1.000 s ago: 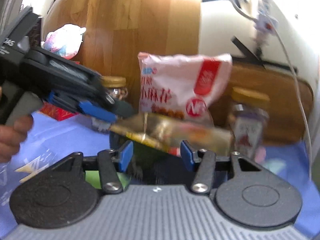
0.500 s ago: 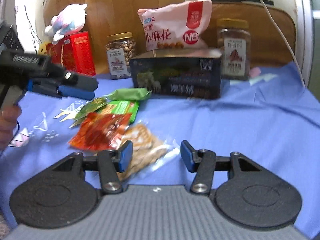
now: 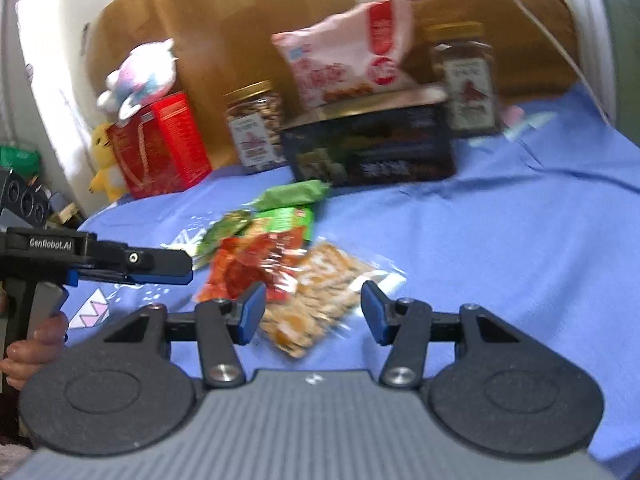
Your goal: Organize snacks
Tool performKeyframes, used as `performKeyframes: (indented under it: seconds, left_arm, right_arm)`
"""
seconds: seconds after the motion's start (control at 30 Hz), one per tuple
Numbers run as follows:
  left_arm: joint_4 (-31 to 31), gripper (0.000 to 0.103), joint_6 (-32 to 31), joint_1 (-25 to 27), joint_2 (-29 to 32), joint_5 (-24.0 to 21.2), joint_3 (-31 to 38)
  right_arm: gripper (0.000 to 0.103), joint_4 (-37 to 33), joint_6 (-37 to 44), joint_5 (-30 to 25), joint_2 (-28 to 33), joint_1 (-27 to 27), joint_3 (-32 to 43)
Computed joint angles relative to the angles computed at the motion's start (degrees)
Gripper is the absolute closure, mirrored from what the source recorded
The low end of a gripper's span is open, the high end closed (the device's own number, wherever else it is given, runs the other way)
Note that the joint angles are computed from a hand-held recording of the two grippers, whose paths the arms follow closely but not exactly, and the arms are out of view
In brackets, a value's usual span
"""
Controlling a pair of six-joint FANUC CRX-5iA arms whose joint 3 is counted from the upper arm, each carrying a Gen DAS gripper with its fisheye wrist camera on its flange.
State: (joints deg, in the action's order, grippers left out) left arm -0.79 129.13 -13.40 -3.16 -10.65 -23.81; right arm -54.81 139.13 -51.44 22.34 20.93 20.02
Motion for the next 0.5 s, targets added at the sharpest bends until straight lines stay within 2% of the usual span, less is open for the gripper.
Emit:
performKeyframes:
  seconds: [0.07, 0.13, 0.2, 0.27, 0.4, 0.5]
  left_arm:
    - [-8.56, 0.044, 8.94, -0.84, -0.14, -3.41, 2.6]
    - [-13.06, 0.044, 13.53, -1.62, 0.2, -5.67, 4.45]
    - [-14.6, 0.044, 15.16, -1.93, 0.53, -6.42, 5.18]
    - [-13.69, 0.044, 14.79, -1.68, 0.87, -5.85, 4.96]
    - [-5.0, 0.044, 7.73, 0.14, 1.61, -1.4, 2.06]
    - [-0.36, 0.039, 3.66, 0.72, 2.03, 1.44, 0.54]
  right_arm:
    - [0.048, 0.22, 1.79, 0.35, 0.58, 1.29, 0.72]
    - [0.048, 2.01, 1.42, 1.36, 1.26, 2.95, 1.59]
    - [0.048, 2.94, 1.26, 1.48, 2.16, 4.11, 2.83]
    - [0.048, 3.23, 1.97, 1.61, 2.74, 4.88, 3.54]
    - [0.047, 4.54, 2.98, 2.97, 3.49, 6.27, 3.83]
    - [0.044, 3.37, 5.92, 4.67, 3.12, 6.35, 2.63]
